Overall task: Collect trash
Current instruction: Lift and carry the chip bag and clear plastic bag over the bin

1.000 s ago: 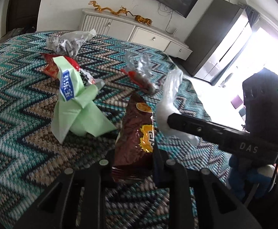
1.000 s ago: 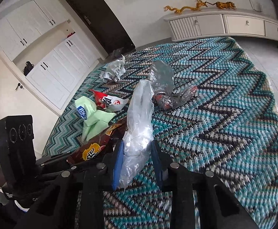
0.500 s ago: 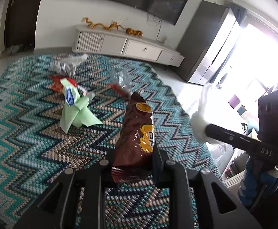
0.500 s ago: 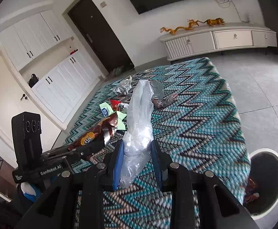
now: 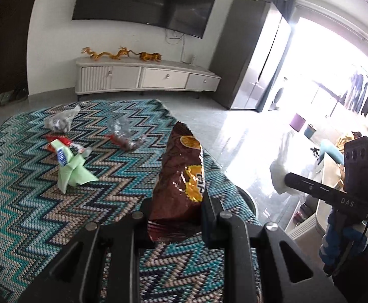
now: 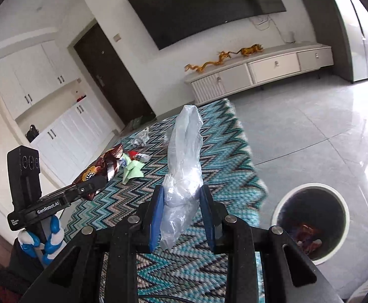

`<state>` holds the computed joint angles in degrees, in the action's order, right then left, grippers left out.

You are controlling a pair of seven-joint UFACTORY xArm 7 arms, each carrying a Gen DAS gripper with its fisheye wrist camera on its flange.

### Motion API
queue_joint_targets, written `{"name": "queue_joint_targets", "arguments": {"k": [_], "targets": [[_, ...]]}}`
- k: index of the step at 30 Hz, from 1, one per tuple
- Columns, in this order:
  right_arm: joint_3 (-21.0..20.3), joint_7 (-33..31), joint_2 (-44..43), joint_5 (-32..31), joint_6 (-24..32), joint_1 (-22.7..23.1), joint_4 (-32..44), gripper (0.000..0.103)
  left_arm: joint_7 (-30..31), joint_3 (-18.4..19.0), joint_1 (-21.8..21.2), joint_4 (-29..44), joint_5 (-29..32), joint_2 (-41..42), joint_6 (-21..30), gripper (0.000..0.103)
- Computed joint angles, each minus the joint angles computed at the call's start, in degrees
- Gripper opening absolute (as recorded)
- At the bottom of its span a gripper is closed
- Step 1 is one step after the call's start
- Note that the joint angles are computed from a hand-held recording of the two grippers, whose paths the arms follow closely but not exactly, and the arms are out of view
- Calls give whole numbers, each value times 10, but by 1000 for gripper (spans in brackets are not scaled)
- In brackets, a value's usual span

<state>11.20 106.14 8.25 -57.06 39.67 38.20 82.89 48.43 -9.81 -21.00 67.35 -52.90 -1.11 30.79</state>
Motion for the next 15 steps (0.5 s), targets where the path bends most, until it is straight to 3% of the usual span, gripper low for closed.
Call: {"name": "queue_joint_targets", "arguments": {"k": [8,15], "targets": [[40,116,-115,-31,60,-27,-129,27,-25,-26,-30,34,50,21,1,22],[73,187,-190,-10,50,-84,-235,27,-78,-59,-64,100,148,88,11,22]]}}
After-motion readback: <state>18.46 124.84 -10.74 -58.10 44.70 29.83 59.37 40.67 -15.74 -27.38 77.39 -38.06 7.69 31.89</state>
